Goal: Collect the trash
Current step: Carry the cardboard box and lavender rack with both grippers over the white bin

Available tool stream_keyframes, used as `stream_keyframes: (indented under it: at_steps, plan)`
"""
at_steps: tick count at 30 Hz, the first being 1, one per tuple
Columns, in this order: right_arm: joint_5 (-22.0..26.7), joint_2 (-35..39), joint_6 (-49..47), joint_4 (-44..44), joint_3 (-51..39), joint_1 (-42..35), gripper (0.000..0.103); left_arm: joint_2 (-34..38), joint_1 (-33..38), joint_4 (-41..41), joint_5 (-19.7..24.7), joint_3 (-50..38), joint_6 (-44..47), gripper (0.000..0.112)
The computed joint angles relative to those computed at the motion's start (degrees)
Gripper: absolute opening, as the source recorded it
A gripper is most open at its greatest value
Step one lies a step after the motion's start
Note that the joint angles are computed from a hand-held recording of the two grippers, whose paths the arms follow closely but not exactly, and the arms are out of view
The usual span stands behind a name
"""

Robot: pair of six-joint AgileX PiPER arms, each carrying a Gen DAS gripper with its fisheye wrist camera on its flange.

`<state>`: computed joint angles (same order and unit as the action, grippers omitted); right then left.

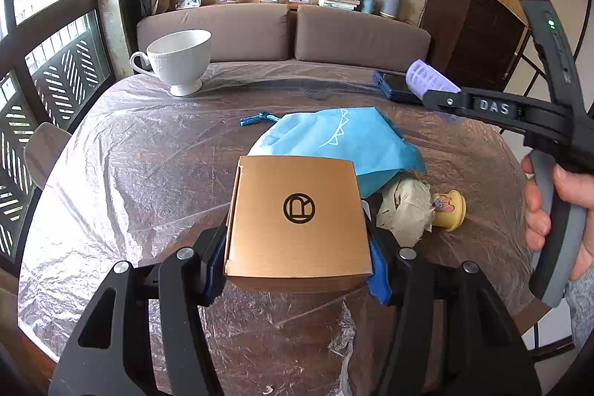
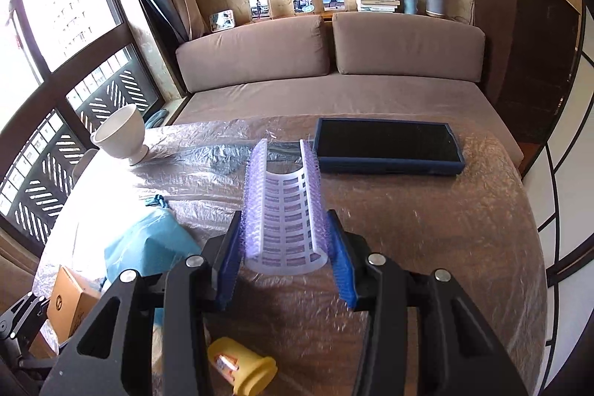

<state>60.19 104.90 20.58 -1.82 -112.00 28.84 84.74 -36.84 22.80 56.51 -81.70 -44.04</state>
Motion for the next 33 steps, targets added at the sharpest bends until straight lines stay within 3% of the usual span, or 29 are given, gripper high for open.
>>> stream_keyframes:
  at_steps: [25, 33]
  plan:
    - [-5.7, -17.2, -0.2, 3.8, 20.9, 2.8, 0.043, -3.0, -7.0, 6.2, 6.3, 1.6, -11.3, 0.060]
    - [-4.8, -23.6, 7.8, -2.1, 26.2, 8.9, 0.043, -6.9, -9.7, 6.9, 7.1, 4.5, -12.5, 0.060]
